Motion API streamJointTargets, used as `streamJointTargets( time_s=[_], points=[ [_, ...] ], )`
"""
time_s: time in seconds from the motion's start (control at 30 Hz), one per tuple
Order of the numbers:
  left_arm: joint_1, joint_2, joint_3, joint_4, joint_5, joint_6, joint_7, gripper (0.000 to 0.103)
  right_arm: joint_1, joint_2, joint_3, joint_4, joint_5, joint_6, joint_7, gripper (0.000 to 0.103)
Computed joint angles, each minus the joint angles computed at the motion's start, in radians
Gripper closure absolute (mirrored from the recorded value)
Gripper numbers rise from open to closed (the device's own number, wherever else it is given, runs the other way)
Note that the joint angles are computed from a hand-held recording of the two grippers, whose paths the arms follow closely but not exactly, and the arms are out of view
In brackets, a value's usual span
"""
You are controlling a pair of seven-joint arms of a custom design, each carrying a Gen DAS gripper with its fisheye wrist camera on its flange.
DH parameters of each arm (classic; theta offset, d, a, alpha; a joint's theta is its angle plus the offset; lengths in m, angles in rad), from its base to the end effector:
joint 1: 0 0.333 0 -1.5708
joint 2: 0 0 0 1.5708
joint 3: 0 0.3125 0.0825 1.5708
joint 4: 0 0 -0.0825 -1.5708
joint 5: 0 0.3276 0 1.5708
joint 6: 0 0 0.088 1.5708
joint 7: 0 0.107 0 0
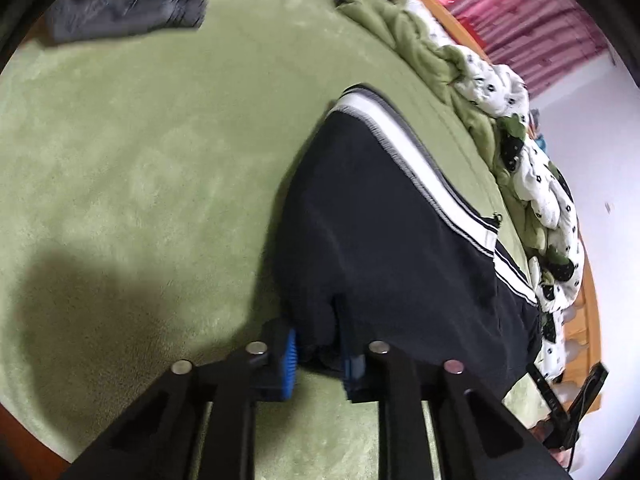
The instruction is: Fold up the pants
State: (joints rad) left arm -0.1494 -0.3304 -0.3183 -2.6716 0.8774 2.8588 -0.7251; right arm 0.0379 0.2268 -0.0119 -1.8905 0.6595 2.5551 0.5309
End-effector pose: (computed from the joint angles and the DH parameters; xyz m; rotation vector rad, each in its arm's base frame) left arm 0.3256 -0.2138 0.4122 -2.6807 0.7533 -0.9326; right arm 0.5970 0.0074 0.4571 -2.2488 1.2002 -0.3592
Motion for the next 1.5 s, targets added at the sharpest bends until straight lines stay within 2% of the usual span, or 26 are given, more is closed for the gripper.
streamJointTargets(
  time_s=[0.03, 0.1, 0.17, 0.2, 0.33, 0.53, 0.67, 0.77, 0.83, 0.9, 0.97, 1.0, 1.07, 1.1, 1.13, 1.27, 1.33, 1.43, 1.5],
  points=[
    [-0.017, -0.003, -0.011, 0.03, -0.015, -0.067, 0.038, 0.09, 0.001, -0.004, 0.001, -0.006, 0.001, 0.004, -0.004, 0.062],
    [-0.047, 0.021, -0.056, 0.139, -0.019, -0.254, 0.109, 0.09, -0.003, -0.004, 0.002, -0.001, 0.009, -0.007, -0.012, 0.062],
    [-0.076, 0.064, -0.068, 0.245, 0.001, -0.357, 0.167, 0.091, -0.012, -0.01, 0.004, -0.001, 0.033, -0.02, -0.032, 0.062],
    [-0.086, 0.091, -0.069, 0.301, 0.023, -0.382, 0.185, 0.091, -0.015, -0.013, 0.004, -0.002, 0.042, -0.021, -0.04, 0.062],
    [-0.119, 0.199, -0.035, 0.479, 0.098, -0.337, 0.248, 0.091, -0.027, -0.036, 0.008, -0.035, 0.119, 0.053, -0.113, 0.062],
    [-0.204, 0.472, 0.003, 0.771, 0.116, -0.284, 0.43, 0.091, -0.054, -0.039, -0.016, -0.024, 0.145, 0.007, -0.13, 0.062],
    [-0.25, 0.619, 0.03, 0.86, 0.051, -0.232, 0.503, 0.091, -0.074, -0.015, -0.031, 0.01, 0.131, -0.029, -0.082, 0.062],
    [-0.275, 0.675, 0.051, 0.87, 0.011, -0.185, 0.544, 0.09, -0.09, 0.007, -0.036, 0.043, 0.119, -0.07, -0.041, 0.062],
    [-0.289, 0.673, 0.069, 0.861, -0.002, -0.154, 0.567, 0.088, -0.096, 0.018, -0.034, 0.058, 0.112, -0.093, -0.024, 0.062],
    [-0.32, 0.645, 0.109, 0.834, 0.011, -0.116, 0.559, 0.079, -0.101, 0.025, -0.028, 0.073, 0.117, -0.125, -0.017, 0.061],
    [-0.306, 0.603, 0.135, 0.777, 0.096, 0.023, 0.48, 0.071, -0.102, 0.029, -0.021, 0.082, 0.124, -0.151, -0.009, 0.056],
    [-0.315, 0.576, 0.159, 0.754, 0.15, 0.053, 0.419, 0.069, -0.1, 0.028, -0.016, 0.083, 0.13, -0.159, -0.012, 0.055],
    [-0.34, 0.505, 0.198, 0.702, 0.333, 0.038, 0.234, 0.051, -0.092, 0.017, -0.005, 0.07, 0.148, -0.161, -0.035, 0.054],
    [-0.34, 0.472, 0.201, 0.676, 0.417, 0.022, 0.152, 0.048, -0.086, 0.013, -0.001, 0.067, 0.154, -0.164, -0.044, 0.054],
    [-0.334, 0.44, 0.194, 0.646, 0.448, -0.007, 0.108, 0.047, -0.08, 0.01, 0.003, 0.065, 0.157, -0.171, -0.046, 0.052],
    [-0.278, 0.362, 0.158, 0.543, 0.397, -0.104, 0.032, 0.047, -0.056, 0.014, 0.018, 0.103, 0.169, -0.289, -0.01, 0.042],
    [-0.252, 0.348, 0.136, 0.516, 0.319, -0.16, 0.025, 0.047, -0.034, 0.04, 0.026, 0.146, 0.155, -0.35, 0.044, 0.035],
    [-0.207, 0.315, 0.107, 0.46, 0.263, -0.18, -0.001, 0.047, 0.004, 0.134, 0.038, 0.269, 0.112, -0.455, 0.197, 0.035],
    [-0.181, 0.307, 0.091, 0.447, 0.25, -0.185, -0.001, 0.047, 0.025, 0.184, 0.047, 0.317, 0.096, -0.471, 0.26, 0.035]
  ],
)
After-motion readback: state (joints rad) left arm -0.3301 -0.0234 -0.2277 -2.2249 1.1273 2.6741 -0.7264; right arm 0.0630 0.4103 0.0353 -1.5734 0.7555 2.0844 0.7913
